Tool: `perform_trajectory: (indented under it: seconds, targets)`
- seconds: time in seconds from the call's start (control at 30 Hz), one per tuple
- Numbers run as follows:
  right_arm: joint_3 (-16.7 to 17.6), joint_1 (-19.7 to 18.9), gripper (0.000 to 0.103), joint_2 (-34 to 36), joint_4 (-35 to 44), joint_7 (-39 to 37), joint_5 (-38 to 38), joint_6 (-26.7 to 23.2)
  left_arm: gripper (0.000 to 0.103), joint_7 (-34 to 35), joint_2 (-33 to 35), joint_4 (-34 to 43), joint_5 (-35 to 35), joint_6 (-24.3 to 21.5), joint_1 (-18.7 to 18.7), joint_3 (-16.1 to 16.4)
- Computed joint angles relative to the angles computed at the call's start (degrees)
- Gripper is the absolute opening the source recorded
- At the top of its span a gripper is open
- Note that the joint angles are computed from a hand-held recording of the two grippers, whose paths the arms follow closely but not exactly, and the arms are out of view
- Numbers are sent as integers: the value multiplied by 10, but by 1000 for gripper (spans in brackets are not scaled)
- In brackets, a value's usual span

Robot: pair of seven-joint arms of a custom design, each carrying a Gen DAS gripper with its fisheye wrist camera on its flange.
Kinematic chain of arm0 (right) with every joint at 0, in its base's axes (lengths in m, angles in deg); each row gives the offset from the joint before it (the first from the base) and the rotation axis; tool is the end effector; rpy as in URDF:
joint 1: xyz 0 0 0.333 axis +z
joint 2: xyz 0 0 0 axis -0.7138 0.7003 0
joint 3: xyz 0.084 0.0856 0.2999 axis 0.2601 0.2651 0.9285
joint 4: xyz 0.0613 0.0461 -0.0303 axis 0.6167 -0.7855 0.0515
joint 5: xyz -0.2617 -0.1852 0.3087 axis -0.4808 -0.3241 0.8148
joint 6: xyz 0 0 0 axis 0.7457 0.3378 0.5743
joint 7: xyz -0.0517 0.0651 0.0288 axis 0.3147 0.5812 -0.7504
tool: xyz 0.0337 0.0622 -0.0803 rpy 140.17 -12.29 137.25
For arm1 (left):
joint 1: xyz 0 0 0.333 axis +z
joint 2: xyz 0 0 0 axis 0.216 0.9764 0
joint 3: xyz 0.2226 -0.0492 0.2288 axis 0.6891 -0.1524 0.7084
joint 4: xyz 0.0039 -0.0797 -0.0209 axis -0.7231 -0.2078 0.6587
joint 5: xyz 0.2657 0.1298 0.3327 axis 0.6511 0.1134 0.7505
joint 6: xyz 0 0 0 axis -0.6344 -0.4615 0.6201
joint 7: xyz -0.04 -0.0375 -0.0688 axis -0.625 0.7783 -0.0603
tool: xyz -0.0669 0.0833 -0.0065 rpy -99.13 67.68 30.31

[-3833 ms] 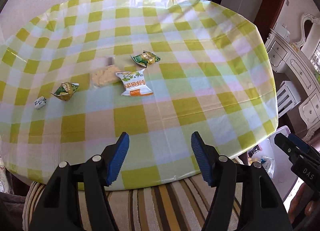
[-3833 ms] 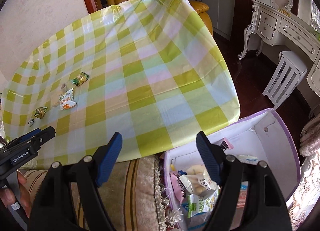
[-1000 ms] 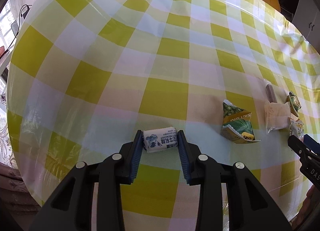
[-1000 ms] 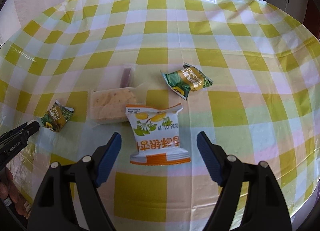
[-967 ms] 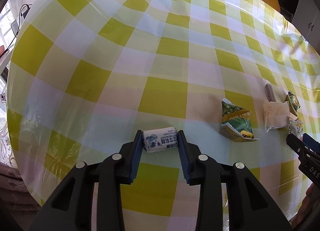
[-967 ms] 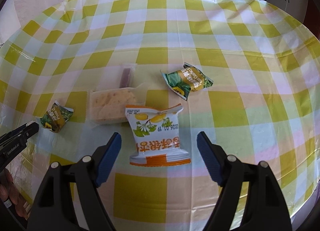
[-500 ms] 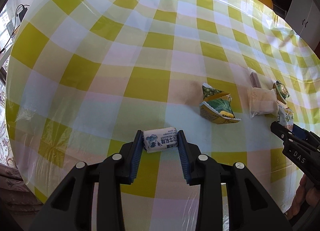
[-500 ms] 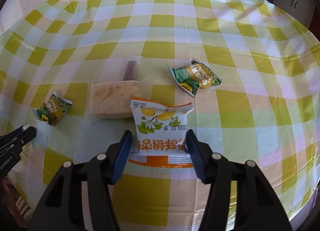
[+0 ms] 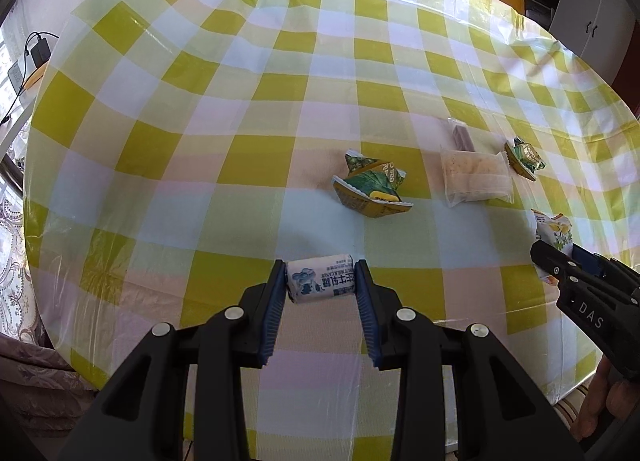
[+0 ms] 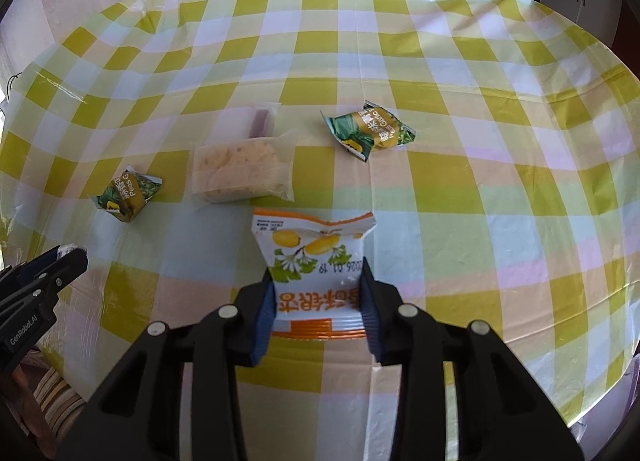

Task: Organize snacks
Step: 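Carry both snacks over the white box and open both tools to drop them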

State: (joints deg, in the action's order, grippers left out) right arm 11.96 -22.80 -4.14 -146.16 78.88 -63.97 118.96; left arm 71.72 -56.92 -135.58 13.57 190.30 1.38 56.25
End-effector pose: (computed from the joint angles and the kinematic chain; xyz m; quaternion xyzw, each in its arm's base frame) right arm 0.6706 0.3328 0.5200 -0.8740 0.3981 -0.0962 0.2615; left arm 0.5264 -0.2152 0.5303 -0.8795 0.3893 -0.1368 0.2371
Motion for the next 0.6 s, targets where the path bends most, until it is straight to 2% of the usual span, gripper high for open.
perform_trajectory:
  seconds: [0.6]
  targets:
    - [-2,-45,38,-95,-95,-45,62,-2,34,21,51,78,8,-8,-35,-21]
